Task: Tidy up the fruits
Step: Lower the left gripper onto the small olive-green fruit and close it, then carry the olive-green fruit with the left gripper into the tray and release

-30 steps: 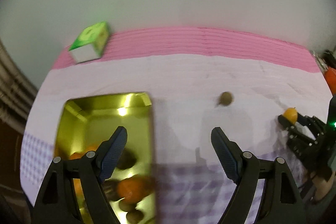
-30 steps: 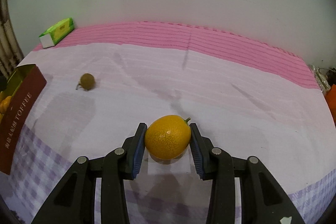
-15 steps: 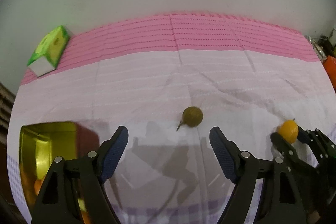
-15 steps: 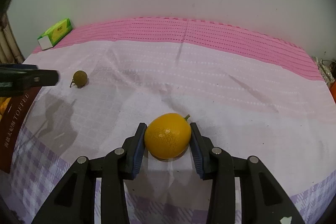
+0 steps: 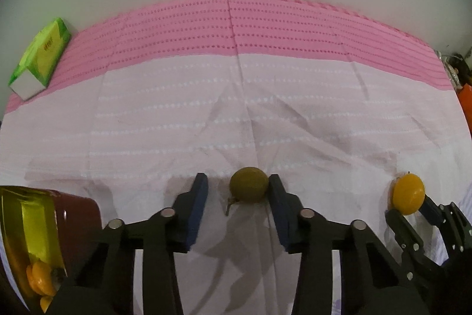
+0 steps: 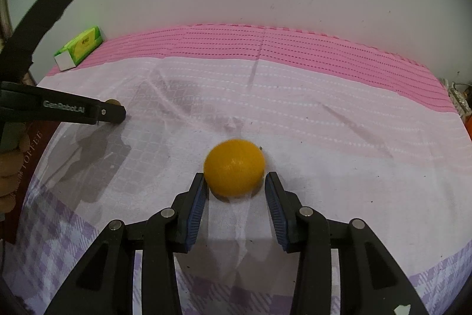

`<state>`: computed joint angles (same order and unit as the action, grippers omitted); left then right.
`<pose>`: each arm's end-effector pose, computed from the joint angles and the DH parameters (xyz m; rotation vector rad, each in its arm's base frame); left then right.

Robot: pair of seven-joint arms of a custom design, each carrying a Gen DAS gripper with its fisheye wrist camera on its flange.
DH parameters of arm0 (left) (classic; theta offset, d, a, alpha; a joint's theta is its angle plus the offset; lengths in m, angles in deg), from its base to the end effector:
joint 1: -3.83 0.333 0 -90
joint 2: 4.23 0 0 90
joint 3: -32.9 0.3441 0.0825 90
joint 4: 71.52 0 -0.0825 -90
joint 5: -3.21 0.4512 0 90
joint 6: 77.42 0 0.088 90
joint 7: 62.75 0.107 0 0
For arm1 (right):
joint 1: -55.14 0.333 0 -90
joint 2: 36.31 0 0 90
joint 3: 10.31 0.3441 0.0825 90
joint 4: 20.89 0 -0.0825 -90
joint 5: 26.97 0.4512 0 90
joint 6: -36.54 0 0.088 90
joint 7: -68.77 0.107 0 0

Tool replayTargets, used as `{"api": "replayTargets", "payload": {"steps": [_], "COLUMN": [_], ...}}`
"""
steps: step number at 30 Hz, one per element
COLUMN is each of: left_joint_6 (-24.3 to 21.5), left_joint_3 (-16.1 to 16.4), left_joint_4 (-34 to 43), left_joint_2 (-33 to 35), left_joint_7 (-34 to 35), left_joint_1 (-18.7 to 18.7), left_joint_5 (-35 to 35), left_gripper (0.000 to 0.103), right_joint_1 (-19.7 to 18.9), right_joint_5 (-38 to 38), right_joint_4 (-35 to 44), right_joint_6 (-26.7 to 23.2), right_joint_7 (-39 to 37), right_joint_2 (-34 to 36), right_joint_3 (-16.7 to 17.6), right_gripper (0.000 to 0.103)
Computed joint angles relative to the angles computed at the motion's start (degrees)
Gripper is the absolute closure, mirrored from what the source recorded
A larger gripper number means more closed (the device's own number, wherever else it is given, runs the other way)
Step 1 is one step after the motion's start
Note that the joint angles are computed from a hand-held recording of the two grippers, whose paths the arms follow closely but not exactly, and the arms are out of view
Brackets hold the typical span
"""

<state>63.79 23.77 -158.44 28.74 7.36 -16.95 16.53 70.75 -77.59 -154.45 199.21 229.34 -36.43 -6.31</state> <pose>0.7126 -0.3840 0.3604 -1.7261 2.3075 -0.4726 0.5348 0.2333 0.3627 -1.7463 1.9364 -0.6220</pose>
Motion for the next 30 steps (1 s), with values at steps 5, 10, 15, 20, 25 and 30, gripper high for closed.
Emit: {"api": "replayTargets", "payload": {"steps": [5, 10, 15, 20, 25, 30], "left_joint_6": [-0.2, 0.8, 2.8, 5.1, 7.0, 8.7], "left_joint_3": [-0.1, 0.0, -0.5, -1.3, -1.7, -1.7], "left_joint_4": [-1.6, -5.8, -11.6, -17.9, -24.7, -30.7], "left_joint_2": [-1.4, -4.9, -10.1, -16.0, -22.5, -28.2], "left_joint_7": [-0.4, -1.1, -2.0, -2.3, -3.3, -4.8], "left_joint_1": [0.2, 0.2, 0.5, 1.7, 3.5, 5.6], "left_joint_5": [-0.2, 0.6, 1.9, 2.0, 1.6, 1.9], "left_gripper": [0.074, 0.074, 0.074, 0.074, 0.074, 0.074], "right_joint_1": [0.1, 0.2, 0.4, 0.5, 0.6, 0.7], "right_joint_5": [0.1, 0.1, 0.0, -0.1, -0.2, -0.3], "right_joint_4": [0.0, 0.1, 0.5, 0.6, 0.9, 1.2], "right_joint_6": [-0.3, -0.7, -1.0, -1.2, -1.4, -1.6], "right_joint_7": [0.0, 0.0, 0.0, 0.0, -0.1, -0.3], "right_joint_2": [-0.1, -0.1, 0.3, 0.4, 0.7, 0.9], "right_joint_3": [0.1, 0.2, 0.1, 0.0, -0.1, -0.2], "right_gripper": [0.063, 0.063, 0.063, 0.063, 0.064, 0.064]}}
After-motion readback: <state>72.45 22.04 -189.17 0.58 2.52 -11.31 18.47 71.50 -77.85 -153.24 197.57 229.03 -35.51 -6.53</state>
